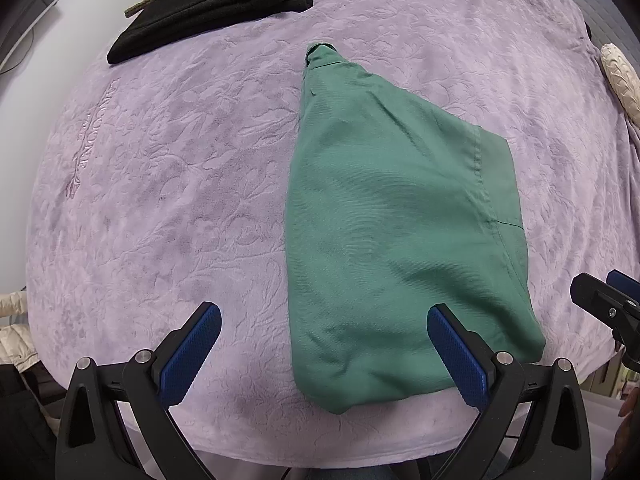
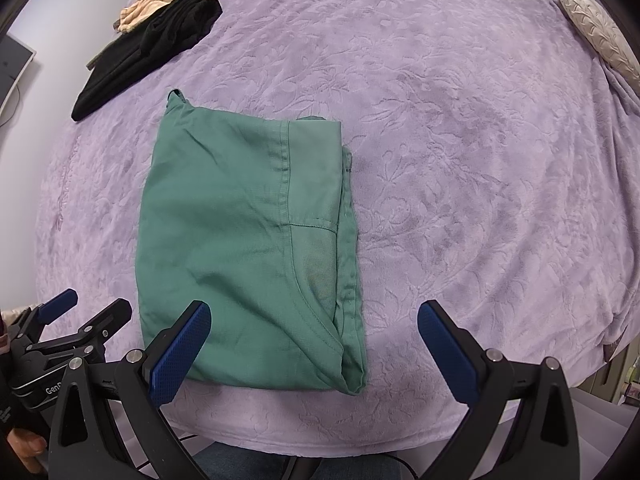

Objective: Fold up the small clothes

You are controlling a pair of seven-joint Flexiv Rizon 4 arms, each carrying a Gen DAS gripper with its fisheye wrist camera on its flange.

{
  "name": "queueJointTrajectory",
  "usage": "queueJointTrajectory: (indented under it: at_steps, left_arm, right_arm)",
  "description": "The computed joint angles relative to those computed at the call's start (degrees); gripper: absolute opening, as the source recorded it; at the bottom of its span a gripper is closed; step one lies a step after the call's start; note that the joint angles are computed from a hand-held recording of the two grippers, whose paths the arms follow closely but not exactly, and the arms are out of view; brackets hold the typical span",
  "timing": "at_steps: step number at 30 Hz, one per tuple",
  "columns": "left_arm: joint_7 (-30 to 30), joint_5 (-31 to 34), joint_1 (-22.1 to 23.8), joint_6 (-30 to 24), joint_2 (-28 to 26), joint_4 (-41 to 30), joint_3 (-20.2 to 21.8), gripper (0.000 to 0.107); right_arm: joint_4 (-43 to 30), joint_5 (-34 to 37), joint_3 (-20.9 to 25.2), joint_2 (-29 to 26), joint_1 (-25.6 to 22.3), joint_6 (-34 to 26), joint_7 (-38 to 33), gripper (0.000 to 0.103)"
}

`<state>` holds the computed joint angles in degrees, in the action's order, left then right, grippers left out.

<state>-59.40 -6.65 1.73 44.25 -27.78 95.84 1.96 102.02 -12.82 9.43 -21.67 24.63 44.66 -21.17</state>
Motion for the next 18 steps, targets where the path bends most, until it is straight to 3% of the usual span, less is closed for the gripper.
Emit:
queueJointTrajectory:
  at_steps: [18]
  left_arm:
    - [-0.09,0.72,-0.08,0.59,-0.18,-0.02,0.28,0.103]
  right_arm:
    - [-0.20,0.55,0.05,-0.03,-0.18,-0.05,-0.53,0.103]
